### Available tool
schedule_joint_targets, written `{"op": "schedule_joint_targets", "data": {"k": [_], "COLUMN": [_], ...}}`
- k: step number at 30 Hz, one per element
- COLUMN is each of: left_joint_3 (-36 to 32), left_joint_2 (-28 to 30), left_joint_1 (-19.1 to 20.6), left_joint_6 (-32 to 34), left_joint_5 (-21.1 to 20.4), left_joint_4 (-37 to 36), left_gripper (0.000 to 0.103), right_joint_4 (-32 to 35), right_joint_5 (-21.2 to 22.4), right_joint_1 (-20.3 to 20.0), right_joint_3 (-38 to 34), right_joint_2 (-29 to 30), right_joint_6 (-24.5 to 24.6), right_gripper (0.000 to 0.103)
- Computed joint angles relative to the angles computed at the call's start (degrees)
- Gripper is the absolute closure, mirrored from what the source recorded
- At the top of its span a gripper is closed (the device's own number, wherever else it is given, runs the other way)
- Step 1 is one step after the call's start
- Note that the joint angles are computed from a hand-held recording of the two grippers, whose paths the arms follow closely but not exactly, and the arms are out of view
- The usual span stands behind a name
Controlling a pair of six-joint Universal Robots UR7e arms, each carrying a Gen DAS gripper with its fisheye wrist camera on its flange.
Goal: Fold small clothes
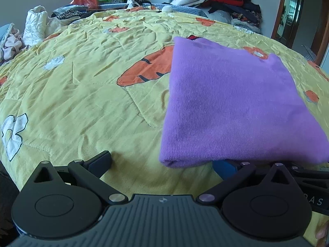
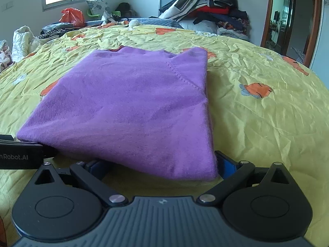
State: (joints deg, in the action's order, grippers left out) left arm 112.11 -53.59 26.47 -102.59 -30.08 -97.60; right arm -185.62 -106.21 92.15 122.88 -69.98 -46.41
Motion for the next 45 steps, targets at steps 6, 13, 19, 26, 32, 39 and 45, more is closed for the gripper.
{"op": "schedule_joint_targets", "data": {"k": [6, 13, 19, 26, 32, 39, 45], "left_joint_3": [0.18, 0.21, 0.01, -0.07, 0.08, 0.08, 0.07], "left_joint_2": [-0.39, -0.34, -0.29, -0.24, -0.3, -0.26, -0.25], "left_joint_1": [0.15, 0.18, 0.22, 0.26, 0.21, 0.2, 0.17], "left_joint_6": [1.36, 1.63, 1.42, 1.36, 1.54, 1.54, 1.55], "left_joint_5": [-0.48, -0.59, -0.72, -0.72, -0.61, -0.63, -0.63], "left_joint_4": [-1.01, -1.12, -0.8, -0.67, -0.77, -0.8, -0.78], "left_gripper": [0.0, 0.0, 0.0, 0.0, 0.0, 0.0, 0.0], "right_joint_4": [-0.43, -0.52, -0.48, -0.51, -0.5, -0.58, -0.56], "right_joint_5": [0.19, 0.23, 0.27, 0.3, 0.3, 0.3, 0.31], "right_joint_1": [-0.05, -0.07, -0.09, -0.1, -0.11, -0.11, -0.12], "right_joint_3": [0.26, 0.32, 0.3, 0.33, 0.3, 0.35, 0.35], "right_joint_2": [-0.02, -0.03, -0.03, -0.03, -0.02, 0.0, -0.01], "right_joint_6": [-0.01, 0.0, -0.02, -0.02, -0.04, -0.04, -0.04], "right_gripper": [0.0, 0.0, 0.0, 0.0, 0.0, 0.0, 0.0]}}
